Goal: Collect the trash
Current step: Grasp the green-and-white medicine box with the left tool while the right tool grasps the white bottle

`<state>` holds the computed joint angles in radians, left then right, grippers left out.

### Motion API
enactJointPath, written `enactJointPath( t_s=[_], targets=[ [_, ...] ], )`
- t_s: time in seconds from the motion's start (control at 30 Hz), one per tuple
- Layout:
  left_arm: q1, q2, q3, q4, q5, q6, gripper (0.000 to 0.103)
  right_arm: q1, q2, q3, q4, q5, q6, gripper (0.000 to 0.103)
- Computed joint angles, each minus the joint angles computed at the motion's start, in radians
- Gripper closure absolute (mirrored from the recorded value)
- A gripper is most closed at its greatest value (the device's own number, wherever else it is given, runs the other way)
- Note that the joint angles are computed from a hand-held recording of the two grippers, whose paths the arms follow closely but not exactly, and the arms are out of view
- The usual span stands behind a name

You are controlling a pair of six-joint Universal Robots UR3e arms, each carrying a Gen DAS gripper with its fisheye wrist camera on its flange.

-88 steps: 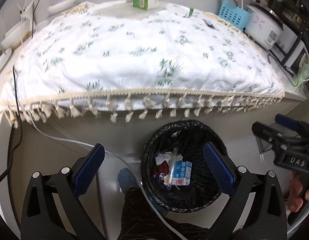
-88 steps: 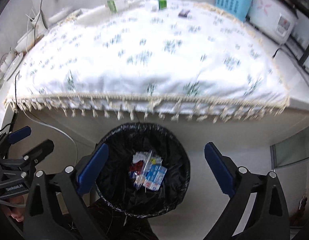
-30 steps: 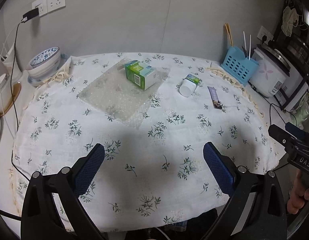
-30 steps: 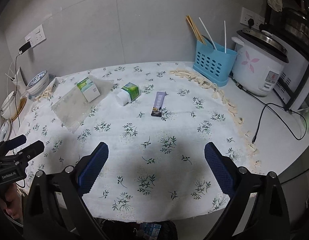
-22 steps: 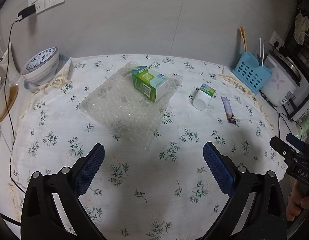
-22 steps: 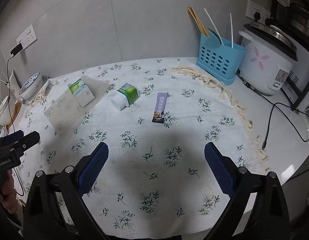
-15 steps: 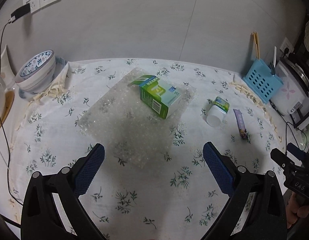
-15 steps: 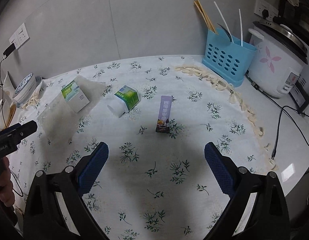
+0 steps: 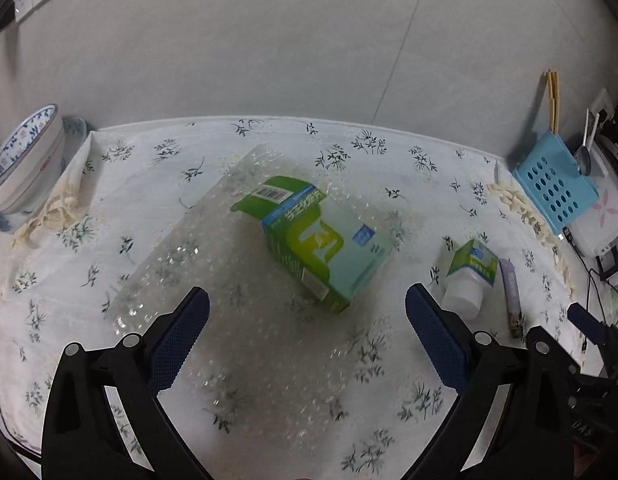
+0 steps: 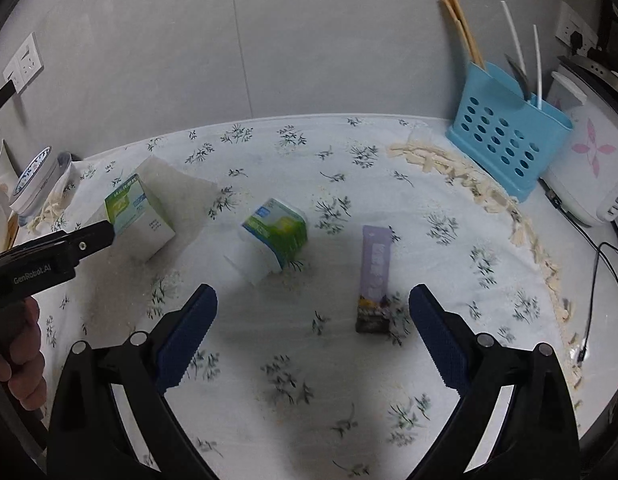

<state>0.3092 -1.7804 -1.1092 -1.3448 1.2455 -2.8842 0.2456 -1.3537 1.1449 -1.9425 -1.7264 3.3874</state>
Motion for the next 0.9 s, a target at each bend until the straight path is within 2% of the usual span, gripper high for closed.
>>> enactJointPath(
  t_s=[0.43, 0.6, 0.67, 0.73, 0.8, 0.87, 0.9],
  targets=[
    [-0.074, -0.215, 0.246, -0.038, 0.034, -0.063, 0.007, 0.002, 0.215, -0.196, 0.018, 0.024, 0.061, 0.010],
    [-0.091, -0.269, 0.296, -0.057, 0.052, -0.066, 0.015, -0.007, 0.265, -0.235, 0.032, 0.029, 0.092, 0.011],
    [-0.096, -0.282, 0.306, -0.063, 0.055, -0.067, 0.020, -0.014, 0.278, -0.245, 0.037, 0.041, 0.102, 0.014],
    [-0.100, -0.282, 0.298, -0.049, 0.062, -0.066, 0.020, -0.016, 0.294, -0.266, 0.048, 0.047, 0.116, 0.018],
    [-0.102, -0.274, 0.285, -0.037, 0.065, -0.057, 0.028, -0.016, 0.311, -0.286, 0.057, 0.052, 0.130, 0.021],
    [-0.101, -0.270, 0.284, -0.039, 0.062, -0.046, 0.033, -0.015, 0.325, -0.302, 0.065, 0.060, 0.146, 0.028],
    [-0.102, -0.269, 0.284, -0.041, 0.062, -0.039, 0.035, -0.015, 0.333, -0.312, 0.074, 0.064, 0.152, 0.034]
  ],
)
